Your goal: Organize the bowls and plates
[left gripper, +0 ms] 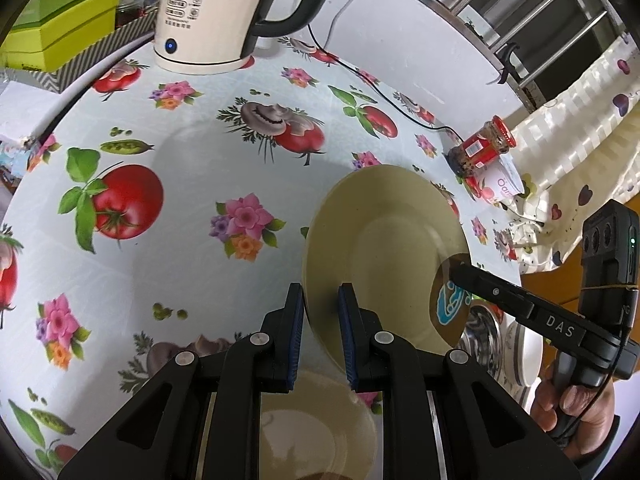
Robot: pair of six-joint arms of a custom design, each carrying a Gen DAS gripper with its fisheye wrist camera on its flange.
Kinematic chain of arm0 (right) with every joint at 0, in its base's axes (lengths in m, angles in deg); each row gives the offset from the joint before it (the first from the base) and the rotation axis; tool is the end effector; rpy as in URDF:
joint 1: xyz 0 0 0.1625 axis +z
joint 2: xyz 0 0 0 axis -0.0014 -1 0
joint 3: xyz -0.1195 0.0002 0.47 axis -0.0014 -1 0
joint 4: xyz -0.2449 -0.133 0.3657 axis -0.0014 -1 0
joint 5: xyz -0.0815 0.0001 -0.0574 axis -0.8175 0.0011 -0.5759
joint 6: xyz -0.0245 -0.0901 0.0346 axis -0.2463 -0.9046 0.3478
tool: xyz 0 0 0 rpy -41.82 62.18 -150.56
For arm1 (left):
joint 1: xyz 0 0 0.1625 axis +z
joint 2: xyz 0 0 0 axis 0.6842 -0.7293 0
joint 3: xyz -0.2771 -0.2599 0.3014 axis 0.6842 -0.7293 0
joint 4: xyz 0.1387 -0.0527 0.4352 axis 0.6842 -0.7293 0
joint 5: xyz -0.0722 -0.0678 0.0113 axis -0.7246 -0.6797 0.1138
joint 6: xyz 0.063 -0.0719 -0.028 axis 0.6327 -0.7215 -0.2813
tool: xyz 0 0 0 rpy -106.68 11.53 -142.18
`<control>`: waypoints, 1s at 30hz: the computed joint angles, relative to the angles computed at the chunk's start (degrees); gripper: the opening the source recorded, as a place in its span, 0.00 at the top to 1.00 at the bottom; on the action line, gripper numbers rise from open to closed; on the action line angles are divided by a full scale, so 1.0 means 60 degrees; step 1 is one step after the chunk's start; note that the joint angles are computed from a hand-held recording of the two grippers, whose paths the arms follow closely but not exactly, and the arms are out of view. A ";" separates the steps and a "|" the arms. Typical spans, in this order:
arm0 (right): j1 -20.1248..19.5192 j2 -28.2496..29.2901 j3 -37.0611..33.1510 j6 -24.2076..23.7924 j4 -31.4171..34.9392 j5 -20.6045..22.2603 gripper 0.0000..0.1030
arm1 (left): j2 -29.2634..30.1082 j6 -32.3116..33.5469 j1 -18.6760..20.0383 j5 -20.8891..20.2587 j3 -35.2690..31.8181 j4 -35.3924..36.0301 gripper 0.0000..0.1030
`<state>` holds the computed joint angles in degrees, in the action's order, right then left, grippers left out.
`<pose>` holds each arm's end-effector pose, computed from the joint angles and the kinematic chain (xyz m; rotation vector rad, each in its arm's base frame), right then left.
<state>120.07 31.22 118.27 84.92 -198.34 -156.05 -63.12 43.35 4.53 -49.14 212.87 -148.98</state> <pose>0.2766 -0.3430 0.0137 -0.0612 -2.5351 0.7213 -0.0639 -0.3295 0.2142 0.3242 2.7943 -0.4655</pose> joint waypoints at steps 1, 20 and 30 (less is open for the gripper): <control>0.0040 0.0007 -0.0011 0.0026 0.0023 -0.0007 0.84 | -0.0120 -0.0044 -0.0038 0.0027 0.0017 0.0108 0.82; 0.0963 0.0407 -0.0222 0.0713 0.0575 -0.0003 0.84 | -0.2973 -0.1250 -0.0922 0.0478 0.0394 0.2901 0.82; 0.1394 0.0804 -0.0285 0.1079 0.0746 0.0211 0.84 | -0.4888 -0.2293 -0.1586 0.0712 0.0507 0.5254 0.82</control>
